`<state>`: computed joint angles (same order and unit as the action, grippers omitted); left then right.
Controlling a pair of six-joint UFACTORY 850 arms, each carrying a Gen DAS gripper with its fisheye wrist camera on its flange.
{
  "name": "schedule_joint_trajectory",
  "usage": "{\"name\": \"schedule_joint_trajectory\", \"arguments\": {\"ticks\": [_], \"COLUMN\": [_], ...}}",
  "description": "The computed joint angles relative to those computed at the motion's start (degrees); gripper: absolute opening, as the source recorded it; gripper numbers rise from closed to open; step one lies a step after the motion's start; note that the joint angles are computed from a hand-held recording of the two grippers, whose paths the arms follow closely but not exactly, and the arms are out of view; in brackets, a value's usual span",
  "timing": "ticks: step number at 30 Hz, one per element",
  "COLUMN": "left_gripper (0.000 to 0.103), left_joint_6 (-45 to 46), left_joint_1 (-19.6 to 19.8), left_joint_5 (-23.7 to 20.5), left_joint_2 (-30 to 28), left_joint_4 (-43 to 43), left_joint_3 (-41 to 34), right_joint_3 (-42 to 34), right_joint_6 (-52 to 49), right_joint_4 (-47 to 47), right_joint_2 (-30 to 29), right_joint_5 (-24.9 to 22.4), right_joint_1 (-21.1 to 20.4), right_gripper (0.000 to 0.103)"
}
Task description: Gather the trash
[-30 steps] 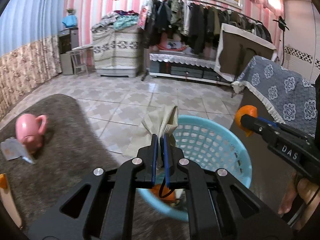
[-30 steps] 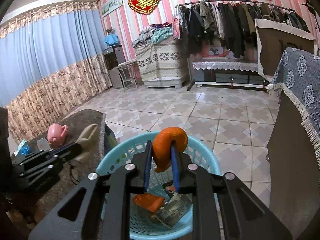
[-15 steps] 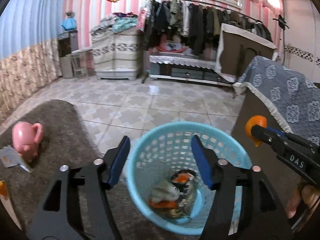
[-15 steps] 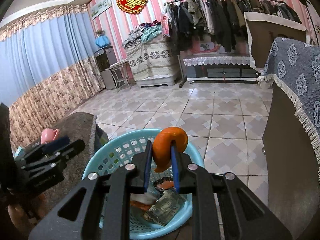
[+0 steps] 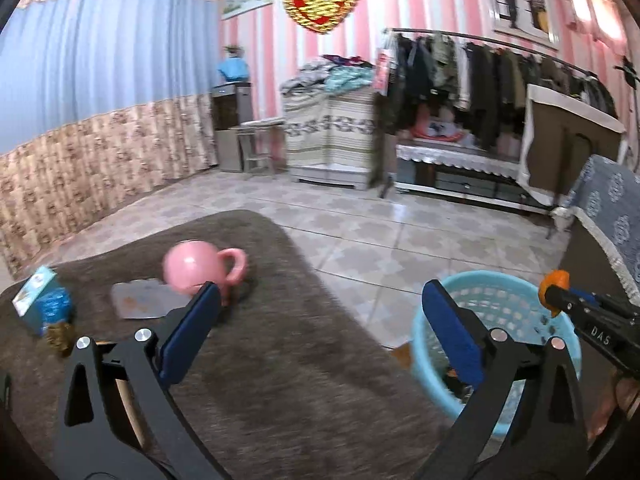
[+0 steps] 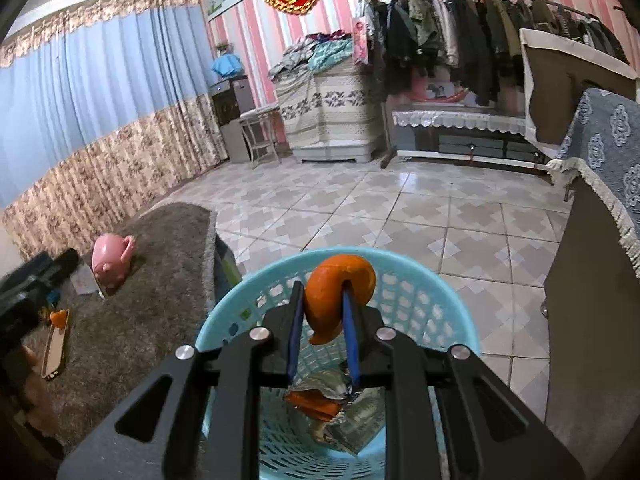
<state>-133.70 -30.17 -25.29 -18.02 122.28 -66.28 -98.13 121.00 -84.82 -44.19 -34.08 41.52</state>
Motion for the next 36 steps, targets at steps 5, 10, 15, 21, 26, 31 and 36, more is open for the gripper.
{"name": "schedule_joint_trajectory", "arguments": {"ticks": [5,10,15,21,26,31,36], "left_gripper": [0.097,0.097,0.097,0.097,0.097,0.097,0.097], "left_joint_6": [-1.9,-1.4,-2.2,-2.8,-2.7,-3.4,-3.4], "left_joint_1": [2.1,2.8,3.1,3.3,4.0,5.7,8.1], "left_joint_5": [0.2,-0.7,-1.8,-2.9,-4.4,-4.7,-5.2], "left_joint_2": [2.3,3.5,4.5,5.6,7.5,9.8,12.1], "left_joint_4": [-0.6,-2.0,-1.3,-1.2,-1.8,-1.3,-1.8], "left_joint_3": [2.0,3.1,4.7,6.4,8.6,10.9,13.1], "right_joint_3": [-3.0,-3.8,-3.7,-4.1,-4.7,-7.6,-12.1], "right_joint_6": [-6.0,-9.1,-10.4,-9.9,-9.2,-10.9,-15.0], "right_joint_4": [6.0,7.2,7.5,6.0,4.0,3.6,4.8], "right_joint_2": [-1.9,-1.8,-1.5,-1.4,-1.5,-3.0,-5.7], "right_joint_5": [3.0,1.4,1.2,-0.5,-1.5,-2.6,-3.5], "right_joint_1": [-0.4,0.0,0.2,0.7,1.2,2.2,3.3], "right_gripper": [0.034,0.063,0.082,0.089,0.092,0.096,0.097]}}
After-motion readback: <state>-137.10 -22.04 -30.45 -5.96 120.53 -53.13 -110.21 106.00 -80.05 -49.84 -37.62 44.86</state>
